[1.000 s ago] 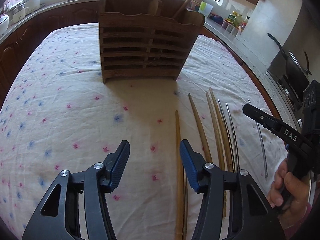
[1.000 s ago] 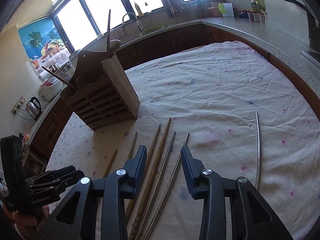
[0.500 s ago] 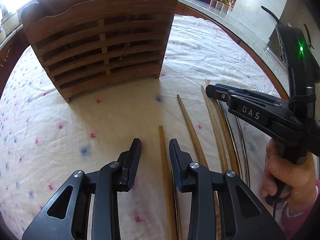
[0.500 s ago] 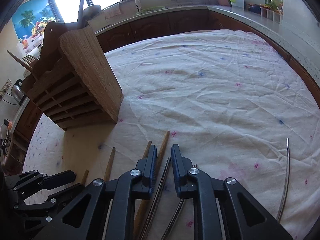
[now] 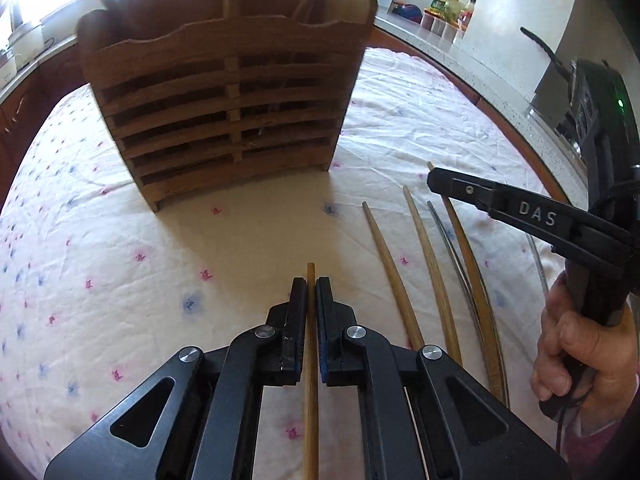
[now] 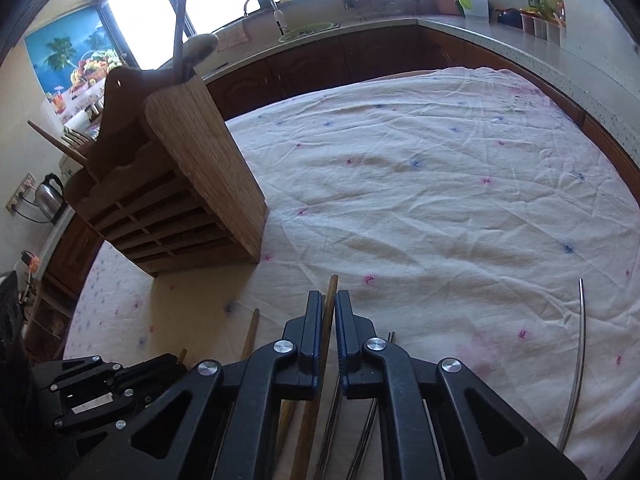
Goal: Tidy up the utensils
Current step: 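Grasp a chopstick with the right gripper while the left gripper grasps another and lifts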
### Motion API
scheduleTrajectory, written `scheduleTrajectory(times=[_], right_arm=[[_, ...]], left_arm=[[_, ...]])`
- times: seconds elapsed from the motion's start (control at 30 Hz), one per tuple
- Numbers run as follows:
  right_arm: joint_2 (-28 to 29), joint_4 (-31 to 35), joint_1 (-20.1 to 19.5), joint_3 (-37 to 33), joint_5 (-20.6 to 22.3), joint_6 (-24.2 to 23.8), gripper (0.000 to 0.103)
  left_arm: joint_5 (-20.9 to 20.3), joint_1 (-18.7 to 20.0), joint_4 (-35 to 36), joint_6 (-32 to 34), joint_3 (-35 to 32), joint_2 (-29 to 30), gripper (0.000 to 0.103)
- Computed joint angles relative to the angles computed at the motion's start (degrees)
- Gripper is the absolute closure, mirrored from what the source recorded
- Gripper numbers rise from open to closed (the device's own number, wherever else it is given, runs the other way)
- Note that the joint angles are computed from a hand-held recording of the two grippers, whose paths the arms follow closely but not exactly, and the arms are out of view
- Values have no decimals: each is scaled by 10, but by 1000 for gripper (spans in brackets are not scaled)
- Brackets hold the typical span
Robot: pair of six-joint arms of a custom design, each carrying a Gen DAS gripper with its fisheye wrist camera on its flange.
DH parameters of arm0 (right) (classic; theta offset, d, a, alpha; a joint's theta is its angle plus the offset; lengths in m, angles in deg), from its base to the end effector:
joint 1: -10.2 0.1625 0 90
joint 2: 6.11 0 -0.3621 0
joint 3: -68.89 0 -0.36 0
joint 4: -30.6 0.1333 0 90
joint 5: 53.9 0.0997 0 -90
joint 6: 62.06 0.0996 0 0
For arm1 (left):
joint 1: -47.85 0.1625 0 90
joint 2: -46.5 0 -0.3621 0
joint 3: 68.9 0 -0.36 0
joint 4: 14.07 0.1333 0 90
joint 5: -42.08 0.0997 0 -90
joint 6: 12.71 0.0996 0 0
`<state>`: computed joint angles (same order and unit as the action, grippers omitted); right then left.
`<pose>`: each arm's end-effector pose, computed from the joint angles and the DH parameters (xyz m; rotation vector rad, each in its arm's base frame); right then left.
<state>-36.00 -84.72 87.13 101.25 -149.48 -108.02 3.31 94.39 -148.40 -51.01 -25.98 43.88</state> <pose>-0.0614 -0.8111 0.2748 0.7745 -2.7222 0.4298 -0.3560 -0.6823 -0.1090 0.0672 2.3845 -0.8118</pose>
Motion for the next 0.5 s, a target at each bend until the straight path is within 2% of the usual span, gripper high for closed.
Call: scheduleTrajectory(times=[0.23, 0.5], right_arm=[[-83, 6, -4, 69, 87, 9, 98], [-175, -12, -3, 163, 145, -11, 98]], left_arm=[[9, -27, -172, -3, 192, -109, 99], [46, -71, -273, -14, 315, -183, 99]])
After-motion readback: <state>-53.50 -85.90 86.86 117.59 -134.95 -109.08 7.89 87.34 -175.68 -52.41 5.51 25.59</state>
